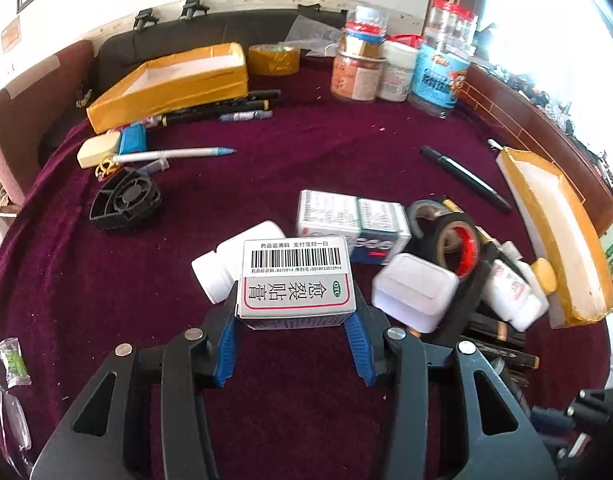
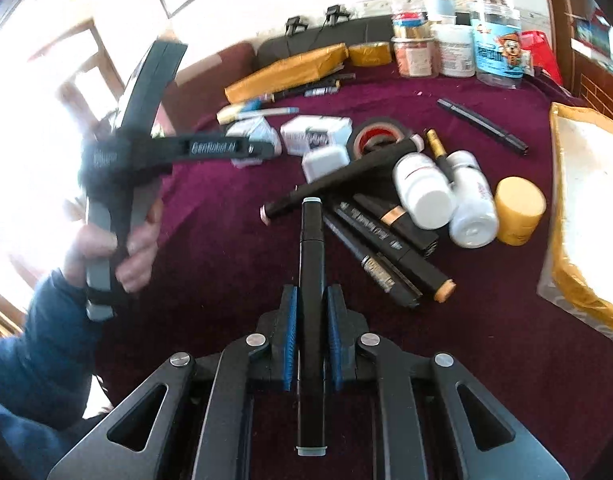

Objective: Organize rigid objects
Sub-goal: 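Carry the box and marker into the cardboard tray and release both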

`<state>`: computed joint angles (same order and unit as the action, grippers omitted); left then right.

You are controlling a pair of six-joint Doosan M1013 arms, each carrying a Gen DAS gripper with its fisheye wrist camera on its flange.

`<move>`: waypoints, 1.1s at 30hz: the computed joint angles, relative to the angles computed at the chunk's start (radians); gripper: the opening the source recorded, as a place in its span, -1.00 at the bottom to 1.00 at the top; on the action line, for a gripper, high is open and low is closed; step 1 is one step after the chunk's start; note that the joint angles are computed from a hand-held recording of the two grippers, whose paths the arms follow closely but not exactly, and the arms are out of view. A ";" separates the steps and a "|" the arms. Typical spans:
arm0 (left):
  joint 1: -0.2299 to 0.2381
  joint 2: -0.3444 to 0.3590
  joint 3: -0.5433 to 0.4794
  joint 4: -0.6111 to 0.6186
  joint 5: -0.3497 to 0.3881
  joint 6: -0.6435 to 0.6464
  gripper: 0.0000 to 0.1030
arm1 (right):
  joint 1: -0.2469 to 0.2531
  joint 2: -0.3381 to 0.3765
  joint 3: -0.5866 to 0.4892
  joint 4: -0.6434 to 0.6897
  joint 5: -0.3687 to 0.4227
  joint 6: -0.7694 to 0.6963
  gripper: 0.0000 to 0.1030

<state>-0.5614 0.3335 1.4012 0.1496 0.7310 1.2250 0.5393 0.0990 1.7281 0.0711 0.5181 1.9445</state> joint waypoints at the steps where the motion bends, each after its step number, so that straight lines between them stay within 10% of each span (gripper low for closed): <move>1: -0.002 -0.002 -0.004 -0.013 0.002 0.015 -0.13 | -0.006 -0.009 0.008 0.017 -0.016 -0.007 -0.75; 15: -0.104 0.068 -0.211 -0.266 0.084 0.307 -0.13 | -0.161 -0.107 0.010 -0.275 -0.072 0.454 -0.75; 33: -0.207 0.423 -0.708 -0.310 0.401 0.320 -0.13 | -0.445 0.029 -0.072 0.134 0.061 0.262 -0.75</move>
<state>-0.7682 0.7561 0.6935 -0.1602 1.1321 1.5452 0.0943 0.1284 1.6560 0.2054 0.5786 2.2069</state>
